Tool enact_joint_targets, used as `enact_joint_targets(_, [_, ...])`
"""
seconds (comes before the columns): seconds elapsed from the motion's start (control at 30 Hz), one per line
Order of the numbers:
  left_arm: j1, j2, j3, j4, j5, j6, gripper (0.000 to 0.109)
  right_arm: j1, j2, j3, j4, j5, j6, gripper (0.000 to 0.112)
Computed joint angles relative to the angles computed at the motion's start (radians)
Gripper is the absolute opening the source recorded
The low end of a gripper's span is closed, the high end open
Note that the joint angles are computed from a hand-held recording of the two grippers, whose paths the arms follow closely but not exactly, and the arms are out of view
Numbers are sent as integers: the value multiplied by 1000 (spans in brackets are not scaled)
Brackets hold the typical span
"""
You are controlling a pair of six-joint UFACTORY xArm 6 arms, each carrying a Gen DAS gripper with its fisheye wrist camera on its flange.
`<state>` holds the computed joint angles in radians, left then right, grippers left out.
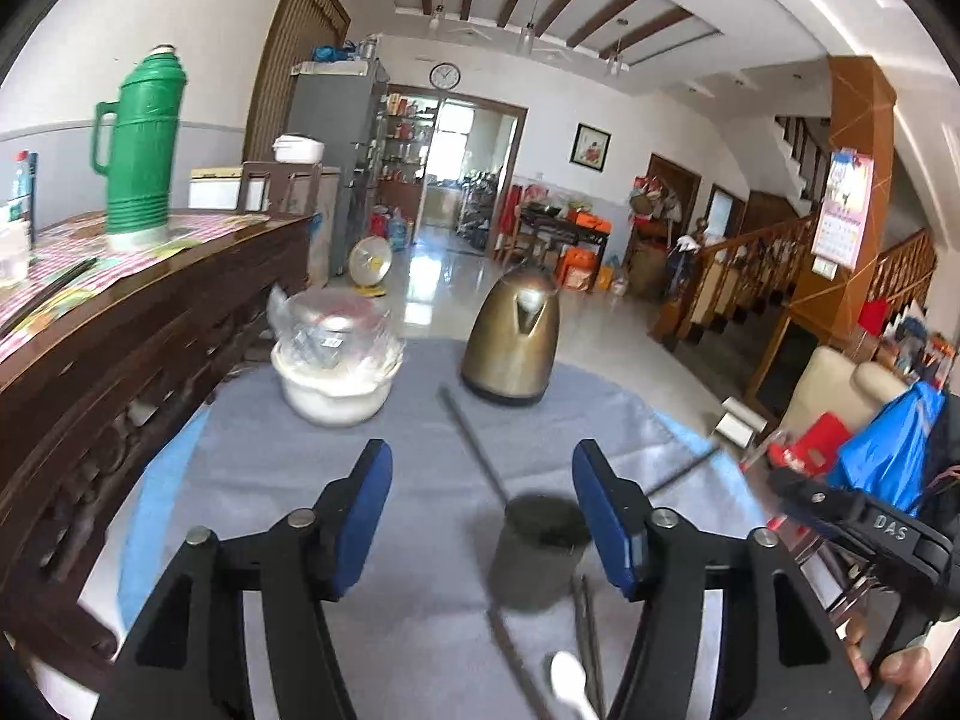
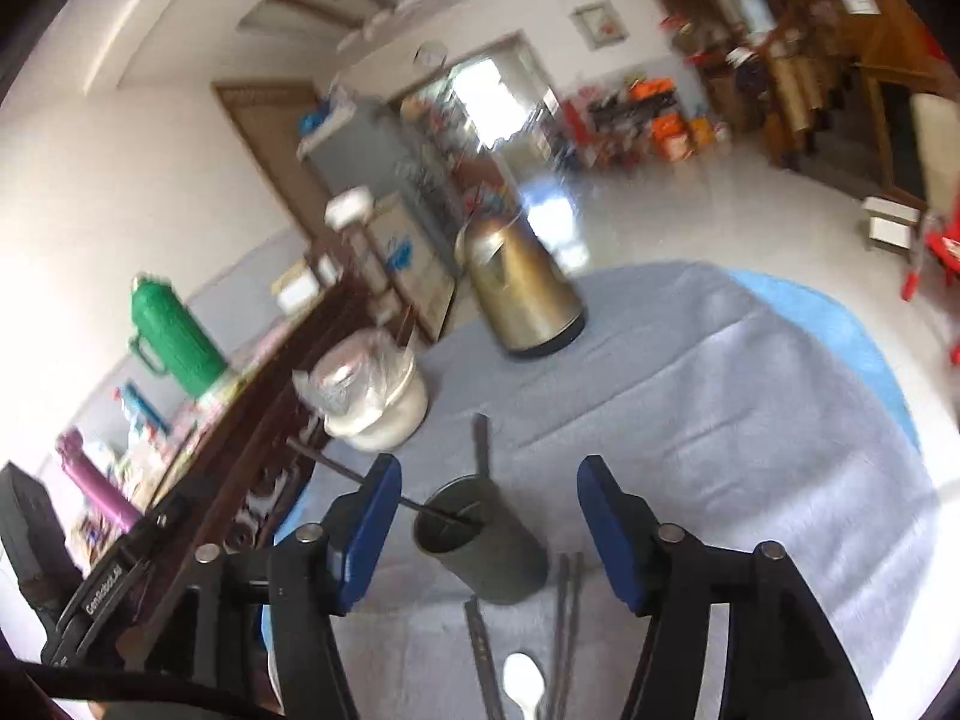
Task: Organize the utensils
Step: 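Lower the chopsticks into the holder and open both grippers, then withdraw both open grippers away from the holder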
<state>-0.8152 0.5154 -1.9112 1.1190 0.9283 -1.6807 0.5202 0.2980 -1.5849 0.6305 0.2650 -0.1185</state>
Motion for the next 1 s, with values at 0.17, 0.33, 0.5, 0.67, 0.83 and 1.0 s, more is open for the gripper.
enact_joint_targets(0.17, [-64, -2, 28, -105, 87, 21, 69, 2, -182, 302, 37, -126, -39, 65])
enact_joint_targets(0.33, [-121, 9, 40, -187, 160, 23, 70, -15, -310, 469, 126, -137, -101, 65])
enact_joint_targets(0.5, [-175, 14, 41, -234, 215, 31, 70, -5, -393, 535, 295, -126, -247, 65])
enact_joint_targets(0.67, [-242, 10, 35, -211, 303, 17, 70, 20, -472, 606, 397, -142, -327, 64])
enact_joint_targets(0.83, [-311, 29, 14, -158, 406, -20, 78, 62, -565, 680, 486, -179, -423, 64])
enact_joint_targets(1.0, [-328, 83, -29, -146, 437, -3, 78, 111, -615, 720, 668, -213, -641, 64])
